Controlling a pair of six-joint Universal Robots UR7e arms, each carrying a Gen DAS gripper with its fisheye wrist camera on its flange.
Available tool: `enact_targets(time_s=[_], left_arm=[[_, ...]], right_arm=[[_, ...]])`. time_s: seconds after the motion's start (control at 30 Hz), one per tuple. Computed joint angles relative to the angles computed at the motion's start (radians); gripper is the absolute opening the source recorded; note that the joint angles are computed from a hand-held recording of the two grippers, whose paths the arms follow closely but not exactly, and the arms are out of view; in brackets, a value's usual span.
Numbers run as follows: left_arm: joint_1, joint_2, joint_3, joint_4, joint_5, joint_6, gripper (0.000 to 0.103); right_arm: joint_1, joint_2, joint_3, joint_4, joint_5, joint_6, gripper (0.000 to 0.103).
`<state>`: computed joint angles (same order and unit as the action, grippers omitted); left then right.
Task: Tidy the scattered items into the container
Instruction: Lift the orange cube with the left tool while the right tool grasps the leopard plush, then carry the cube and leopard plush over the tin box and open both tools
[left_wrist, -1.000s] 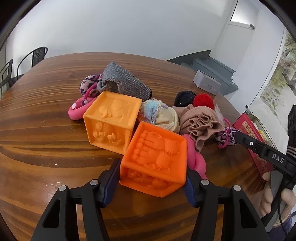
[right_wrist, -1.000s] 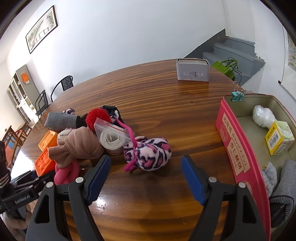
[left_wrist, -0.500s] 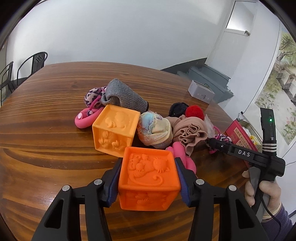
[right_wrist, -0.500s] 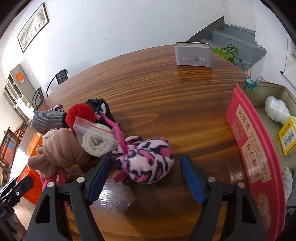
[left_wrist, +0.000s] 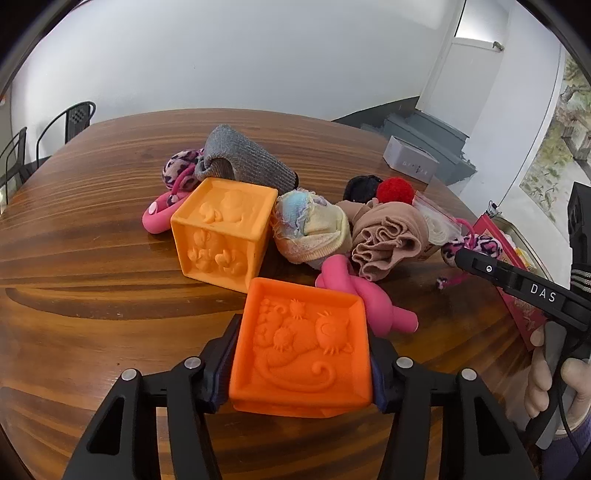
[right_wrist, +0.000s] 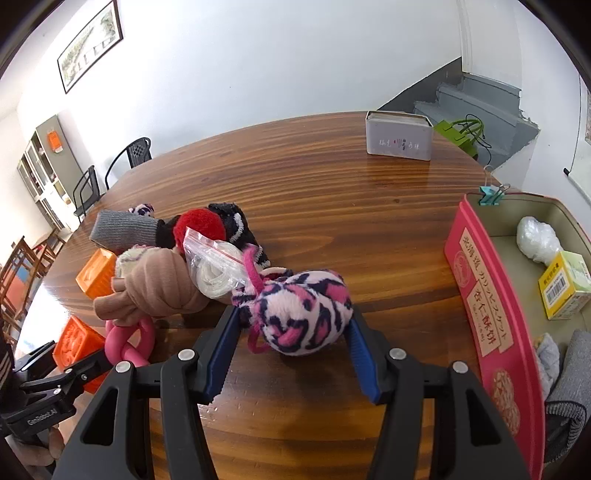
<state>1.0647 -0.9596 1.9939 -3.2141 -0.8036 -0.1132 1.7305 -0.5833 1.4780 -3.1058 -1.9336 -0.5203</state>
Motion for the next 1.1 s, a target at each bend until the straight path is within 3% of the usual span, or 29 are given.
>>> enact_targets(time_s=[0.23,0.43,0.73,1.1], left_arm=[[-0.044,-0.014,0.042,-0.159,0.042,0.076,0.055],[-0.061,-0.035,0.065,-0.232,0.025,0.086,0.055],[-0.092,-0.028,0.077,-0.259,-0.018,0.052,0.055],[-0.139,0.027,0.04,-0.233,-0.061,0.047,0.055]], right_arm=[[0.005,-0.036,0.054,-0.081,0.048,0.0,0.061],[-0.001,-0.063,0.087,-0.116,0.086,0.029,0.061],[-0.006,-0.115,0.167,-0.223,0.142,0.033,0.06],[-0.062,-0.228,0.255,-0.26,0.224,0.1,0.06]])
